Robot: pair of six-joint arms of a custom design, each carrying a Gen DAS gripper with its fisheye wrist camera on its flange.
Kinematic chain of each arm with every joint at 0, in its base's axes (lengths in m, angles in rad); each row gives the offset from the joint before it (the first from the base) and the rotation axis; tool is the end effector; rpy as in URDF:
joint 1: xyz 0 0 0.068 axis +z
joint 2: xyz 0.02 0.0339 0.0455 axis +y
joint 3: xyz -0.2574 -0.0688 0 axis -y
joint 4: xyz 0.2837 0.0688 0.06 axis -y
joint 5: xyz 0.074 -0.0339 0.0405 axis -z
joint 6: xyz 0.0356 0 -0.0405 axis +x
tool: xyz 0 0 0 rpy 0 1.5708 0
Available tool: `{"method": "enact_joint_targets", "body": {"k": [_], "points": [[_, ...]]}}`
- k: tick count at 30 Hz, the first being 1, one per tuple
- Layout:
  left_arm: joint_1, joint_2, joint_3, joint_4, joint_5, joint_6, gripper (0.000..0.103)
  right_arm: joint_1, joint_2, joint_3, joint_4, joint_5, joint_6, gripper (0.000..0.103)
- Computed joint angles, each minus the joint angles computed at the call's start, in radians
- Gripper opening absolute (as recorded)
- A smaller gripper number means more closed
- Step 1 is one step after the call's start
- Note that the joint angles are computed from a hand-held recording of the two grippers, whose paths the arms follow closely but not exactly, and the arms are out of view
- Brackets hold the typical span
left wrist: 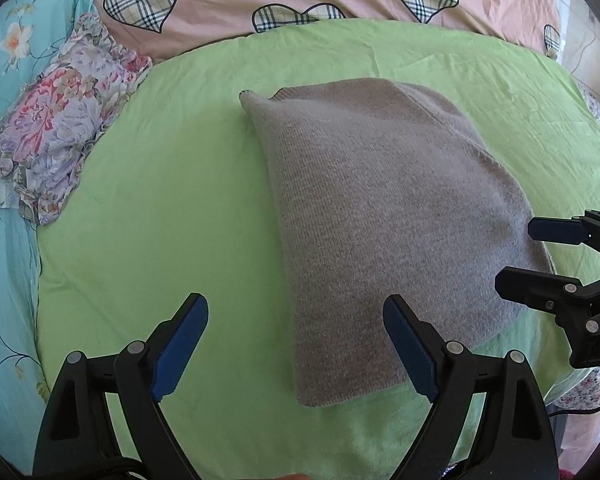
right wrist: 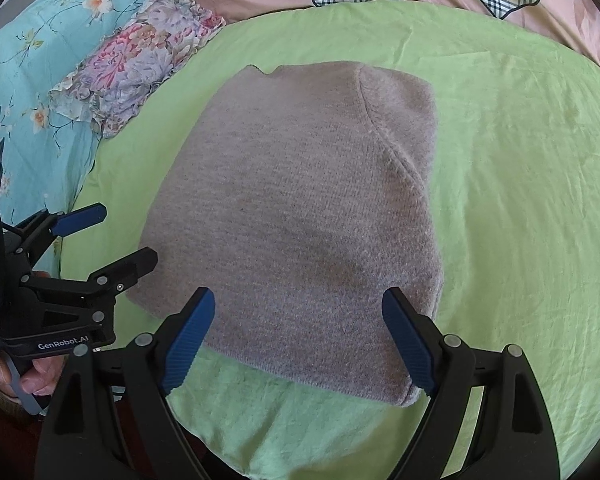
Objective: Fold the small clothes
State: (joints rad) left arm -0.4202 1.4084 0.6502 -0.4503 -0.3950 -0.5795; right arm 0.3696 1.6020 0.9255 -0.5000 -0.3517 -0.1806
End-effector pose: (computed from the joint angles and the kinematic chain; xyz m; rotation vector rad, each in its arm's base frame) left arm 0.2462 -0.0950 0.1161 -0.3053 2.6134 0.2310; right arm 0.3015 0.1300 0.1408 -0.8362 2.6054 0.5353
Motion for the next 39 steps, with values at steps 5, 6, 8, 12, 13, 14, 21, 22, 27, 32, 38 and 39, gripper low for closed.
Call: {"method": "enact_joint_targets", "body": {"k": [5,6,8,12,13,14,21,22,27,32,38,39], "points": [[0.020,0.012,0.018,0.003,0.002,0.006,0.090,-0.004,0.025,0.043,-0.010,-0.001,-0.007,0.086],[0.024,0.013,0.019,0.005,0.004,0.009,0.090,-0.006,0.027,0.048,-0.009,-0.001,-0.006,0.086],[0.031,0.014,0.023,0.005,0.008,0.009,0.090,-0.010,0.033,0.058,-0.008,-0.005,-0.005,0.086],[0.041,0.015,0.028,0.009,0.014,0.019,0.090,-0.011,0.045,0.074,-0.012,-0.005,-0.004,0.086],[0.041,0.015,0.029,0.008,0.012,0.020,0.090,-0.009,0.045,0.075,-0.013,-0.004,-0.003,0.086],[0.040,0.016,0.029,0.008,0.010,0.019,0.090,-0.009,0.045,0.076,-0.015,-0.005,-0.003,0.086],[0.034,0.017,0.029,0.009,0.009,0.016,0.090,-0.006,0.044,0.074,-0.017,-0.005,-0.007,0.086],[0.032,0.017,0.028,0.008,0.009,0.015,0.090,-0.006,0.044,0.074,-0.017,-0.005,-0.007,0.086],[0.033,0.014,0.025,0.011,0.014,0.019,0.091,-0.006,0.046,0.074,-0.016,-0.005,-0.008,0.086],[0.036,0.012,0.023,0.014,0.015,0.022,0.091,-0.006,0.045,0.072,-0.016,-0.004,-0.008,0.086],[0.031,0.005,0.021,0.013,0.015,0.021,0.091,-0.005,0.046,0.074,-0.017,-0.002,-0.007,0.086],[0.030,0.004,0.021,0.014,0.015,0.021,0.091,-0.006,0.047,0.073,-0.016,-0.003,-0.008,0.086]]}}
